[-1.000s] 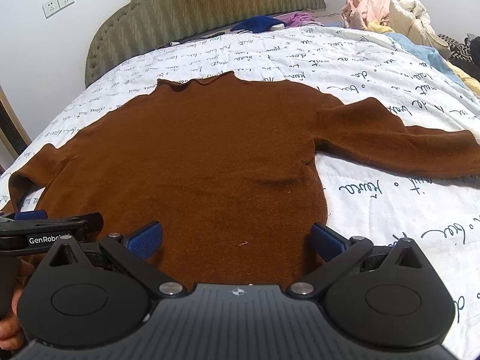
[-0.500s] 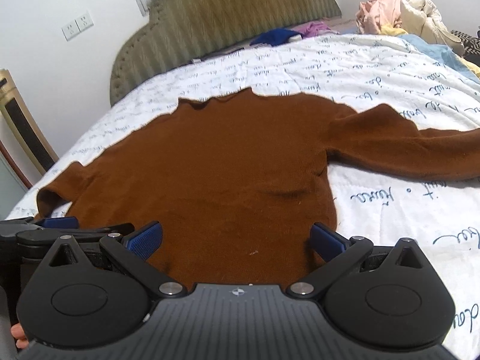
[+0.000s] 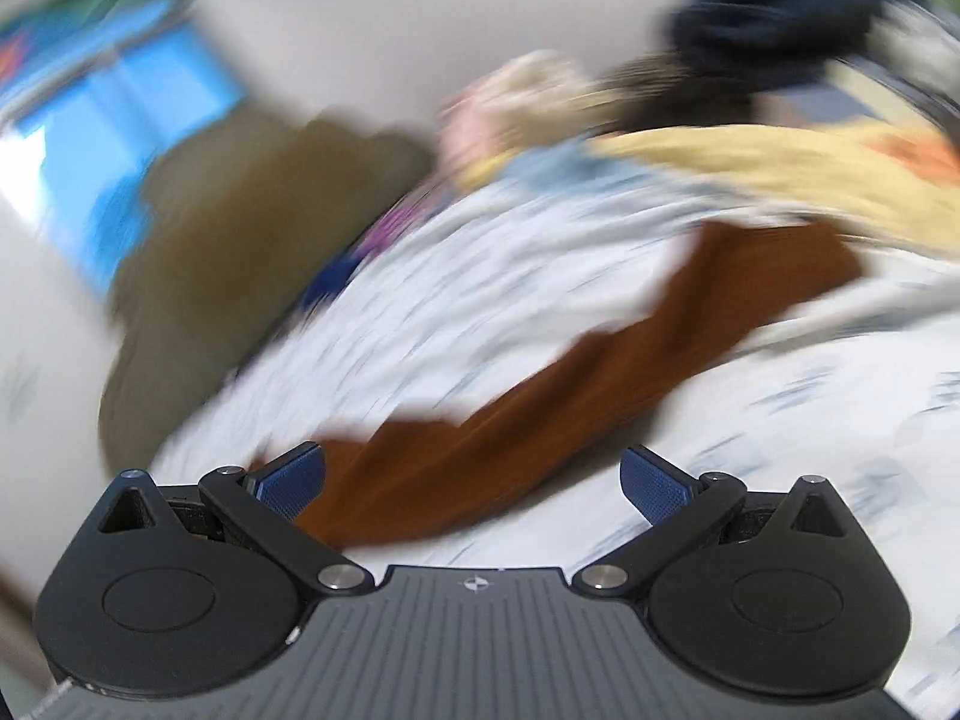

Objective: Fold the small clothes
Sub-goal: 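Grasp the brown sweater sleeve cuff with the right tool and lift it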

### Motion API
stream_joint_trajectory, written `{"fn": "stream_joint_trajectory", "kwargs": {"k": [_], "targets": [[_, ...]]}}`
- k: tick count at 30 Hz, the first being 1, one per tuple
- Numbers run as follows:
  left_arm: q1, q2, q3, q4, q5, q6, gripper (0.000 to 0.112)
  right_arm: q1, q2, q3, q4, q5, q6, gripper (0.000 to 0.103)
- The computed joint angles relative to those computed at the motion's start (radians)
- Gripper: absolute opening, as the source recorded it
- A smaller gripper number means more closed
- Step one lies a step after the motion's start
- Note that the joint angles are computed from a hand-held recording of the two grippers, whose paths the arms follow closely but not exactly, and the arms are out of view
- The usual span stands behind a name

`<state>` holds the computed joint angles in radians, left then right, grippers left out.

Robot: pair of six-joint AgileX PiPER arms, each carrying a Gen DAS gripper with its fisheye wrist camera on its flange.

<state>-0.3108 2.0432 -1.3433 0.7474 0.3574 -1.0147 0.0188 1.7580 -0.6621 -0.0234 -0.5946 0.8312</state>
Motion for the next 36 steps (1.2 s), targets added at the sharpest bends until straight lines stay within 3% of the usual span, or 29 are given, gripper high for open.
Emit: {"fn": "stream_joint_trajectory", "kwargs": {"k": [6, 11, 14, 18, 21, 23, 28, 31, 33, 34, 36], "targets": [[-0.024, 0.019, -0.019, 0.015, 0.029, 0.005, 0.103, -0.265, 0.145, -0.019, -0.288, -0.185, 0.386, 0.1], [-0.033, 0.02, -0.021, 0.04, 0.044, -0.01, 0.103, -0.314, 0.279, -0.094, -0.295, -0.286, 0.469, 0.093], [-0.029, 0.021, -0.023, 0.031, 0.049, -0.006, 0.103, -0.321, 0.302, -0.134, -0.261, -0.266, 0.47, 0.091], [-0.027, 0.022, -0.026, 0.029, 0.054, -0.009, 0.103, -0.326, 0.295, -0.106, -0.19, -0.317, 0.47, 0.091], [-0.028, 0.03, -0.035, 0.025, 0.06, -0.001, 0.103, -0.31, 0.267, -0.135, -0.147, -0.184, 0.411, 0.091], [-0.031, 0.037, -0.043, 0.026, 0.066, 0.002, 0.103, -0.327, 0.288, -0.129, -0.227, -0.213, 0.499, 0.092], [-0.039, 0.046, -0.051, 0.036, 0.079, 0.001, 0.103, -0.322, 0.309, -0.16, -0.216, -0.226, 0.506, 0.09], [-0.036, 0.042, -0.047, 0.033, 0.075, 0.003, 0.103, -0.322, 0.335, -0.209, -0.203, -0.193, 0.514, 0.074], [-0.032, 0.04, -0.047, 0.02, 0.074, 0.013, 0.103, -0.334, 0.357, -0.238, -0.238, -0.178, 0.57, 0.047], [-0.031, 0.04, -0.047, 0.018, 0.076, 0.015, 0.103, -0.344, 0.372, -0.252, -0.274, -0.183, 0.613, 0.041], [-0.031, 0.04, -0.05, 0.014, 0.079, 0.02, 0.103, -0.356, 0.394, -0.263, -0.313, -0.209, 0.654, 0.018]]}}
